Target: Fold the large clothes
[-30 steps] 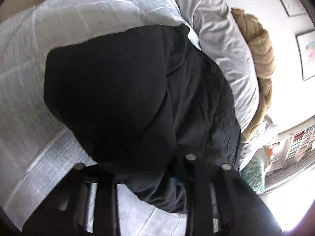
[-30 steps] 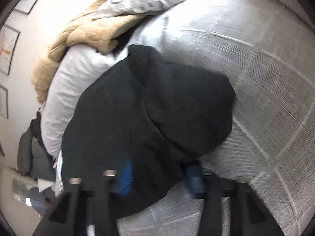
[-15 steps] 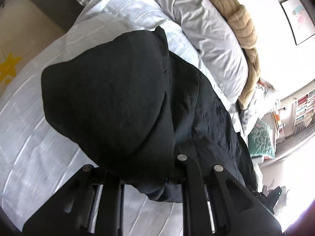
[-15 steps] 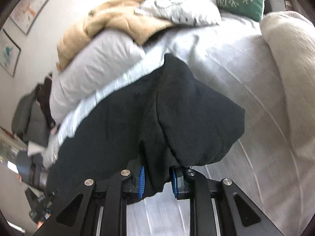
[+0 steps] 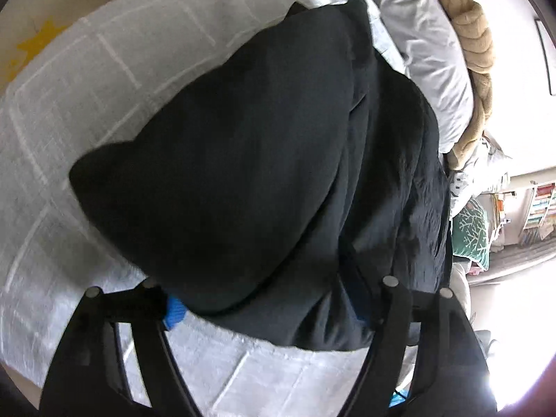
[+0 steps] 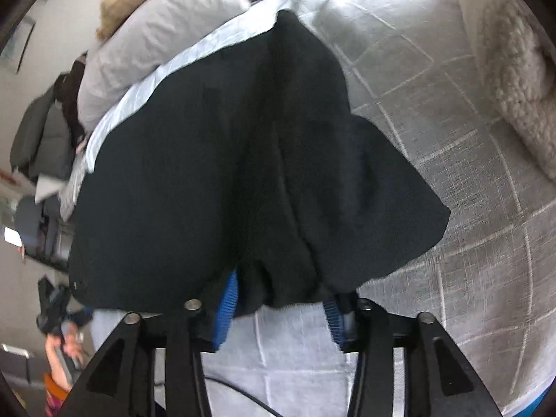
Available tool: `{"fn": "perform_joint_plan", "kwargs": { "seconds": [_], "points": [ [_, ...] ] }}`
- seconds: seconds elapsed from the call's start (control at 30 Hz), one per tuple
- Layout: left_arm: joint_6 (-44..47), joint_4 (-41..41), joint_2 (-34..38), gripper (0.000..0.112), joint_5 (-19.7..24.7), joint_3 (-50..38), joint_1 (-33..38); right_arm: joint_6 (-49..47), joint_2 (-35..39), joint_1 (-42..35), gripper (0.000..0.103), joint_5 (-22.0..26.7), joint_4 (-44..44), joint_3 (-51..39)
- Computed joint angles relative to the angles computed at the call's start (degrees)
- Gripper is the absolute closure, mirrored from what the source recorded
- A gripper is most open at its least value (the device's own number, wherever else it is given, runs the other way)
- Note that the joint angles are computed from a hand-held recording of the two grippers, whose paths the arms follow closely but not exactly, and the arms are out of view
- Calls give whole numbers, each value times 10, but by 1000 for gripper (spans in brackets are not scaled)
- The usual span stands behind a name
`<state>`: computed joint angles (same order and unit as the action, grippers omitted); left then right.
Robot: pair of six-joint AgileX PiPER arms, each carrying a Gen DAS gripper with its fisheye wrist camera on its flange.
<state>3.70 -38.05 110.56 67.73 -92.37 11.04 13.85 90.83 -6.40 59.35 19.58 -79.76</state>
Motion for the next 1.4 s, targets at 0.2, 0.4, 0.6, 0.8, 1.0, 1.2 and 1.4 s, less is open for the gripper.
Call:
{"fn": "perform_joint_plan", "kwargs": {
  "seconds": [0.2, 0.4, 0.6, 0.8, 1.0, 1.2, 1.4],
  "points": [
    [-30, -27, -4, 32, -39, 14, 1, -75, -47, 27, 46, 20, -23, -11],
    [-35, -76, -5, 32, -89, 47, 10, -232, -105, 33, 41, 23, 69, -24],
    [-83, -62, -2, 49, -141, 46, -13, -129, -70, 159, 38, -99, -40, -40],
    [-95, -90, -20, 76, -162, 59, -9, -13, 45, 250, 57, -107, -125, -135],
    [-21, -137, -62, 82, -166, 49, -4, 30, 168, 279, 85, -78, -138, -263],
    [67, -178, -107, 84, -158, 40, -23, 48, 278, 287, 89, -15, -138, -378],
    [122, -194, -140, 84, -185, 25, -103, 68, 314, 279, 89, -17, -121, -398]
  ]
}}
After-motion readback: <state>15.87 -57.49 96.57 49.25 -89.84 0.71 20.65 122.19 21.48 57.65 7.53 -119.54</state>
